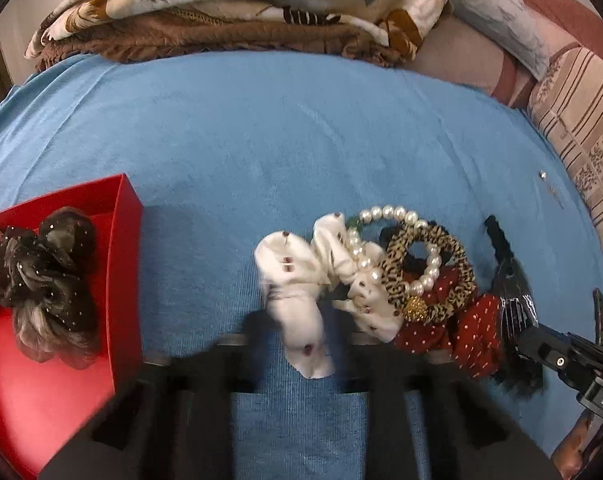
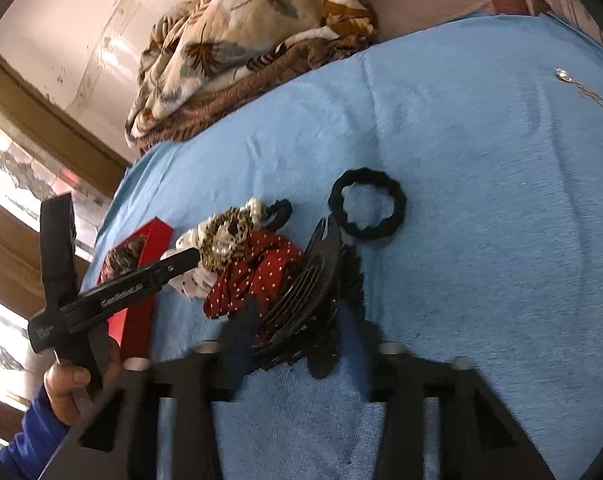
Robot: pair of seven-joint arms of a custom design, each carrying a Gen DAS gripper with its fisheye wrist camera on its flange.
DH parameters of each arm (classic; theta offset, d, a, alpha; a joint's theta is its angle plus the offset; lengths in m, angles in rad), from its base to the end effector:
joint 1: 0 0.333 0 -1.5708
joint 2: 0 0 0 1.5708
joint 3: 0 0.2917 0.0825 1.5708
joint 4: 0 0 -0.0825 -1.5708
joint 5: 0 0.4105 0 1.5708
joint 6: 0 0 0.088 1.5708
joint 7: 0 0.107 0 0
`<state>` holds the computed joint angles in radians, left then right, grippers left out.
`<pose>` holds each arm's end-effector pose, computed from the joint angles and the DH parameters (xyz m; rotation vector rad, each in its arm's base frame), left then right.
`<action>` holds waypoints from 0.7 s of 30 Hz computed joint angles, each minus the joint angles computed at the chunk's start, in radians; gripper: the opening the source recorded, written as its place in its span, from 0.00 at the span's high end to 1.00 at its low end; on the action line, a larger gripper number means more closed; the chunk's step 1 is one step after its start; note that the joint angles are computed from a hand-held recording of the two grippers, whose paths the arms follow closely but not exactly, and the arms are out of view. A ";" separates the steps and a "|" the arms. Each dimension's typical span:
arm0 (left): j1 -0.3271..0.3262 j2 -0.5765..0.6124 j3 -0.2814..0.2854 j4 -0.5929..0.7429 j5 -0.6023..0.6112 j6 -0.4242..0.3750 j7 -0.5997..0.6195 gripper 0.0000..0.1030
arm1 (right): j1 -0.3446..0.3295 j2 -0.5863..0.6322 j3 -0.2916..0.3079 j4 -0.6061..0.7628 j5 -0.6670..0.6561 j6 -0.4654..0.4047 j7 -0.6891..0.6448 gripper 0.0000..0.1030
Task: Organize jewelry
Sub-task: 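Grasp the white polka-dot scrunchie with the left gripper while the right grasps the black claw clip, then carry the white scrunchie in the left gripper while the right carries the claw clip to the tray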
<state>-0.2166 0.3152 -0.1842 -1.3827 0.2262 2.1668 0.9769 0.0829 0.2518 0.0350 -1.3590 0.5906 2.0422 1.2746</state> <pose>0.6667 -0.2519 0.5625 -2.1047 1.8403 -0.5822 0.6830 0.1088 0.6103 -1.9177 1.4839 0.0676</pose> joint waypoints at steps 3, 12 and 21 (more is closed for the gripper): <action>-0.001 -0.034 0.000 -0.039 0.006 0.027 -0.016 0.90 | 0.004 -0.017 0.000 -0.023 -0.004 0.027 -0.003 0.94; 0.001 -0.248 -0.022 -0.243 -0.007 0.151 -0.018 0.90 | 0.006 -0.135 -0.018 -0.148 0.026 0.146 -0.017 0.95; 0.021 -0.542 -0.023 -0.493 0.003 0.231 -0.008 0.90 | 0.024 -0.230 -0.030 -0.259 0.060 0.244 -0.012 0.95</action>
<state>-0.1958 -0.2268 -0.2067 -1.8755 0.2292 2.3981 0.9684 0.1065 0.0213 0.0051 -1.6184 0.6508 2.2861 1.2623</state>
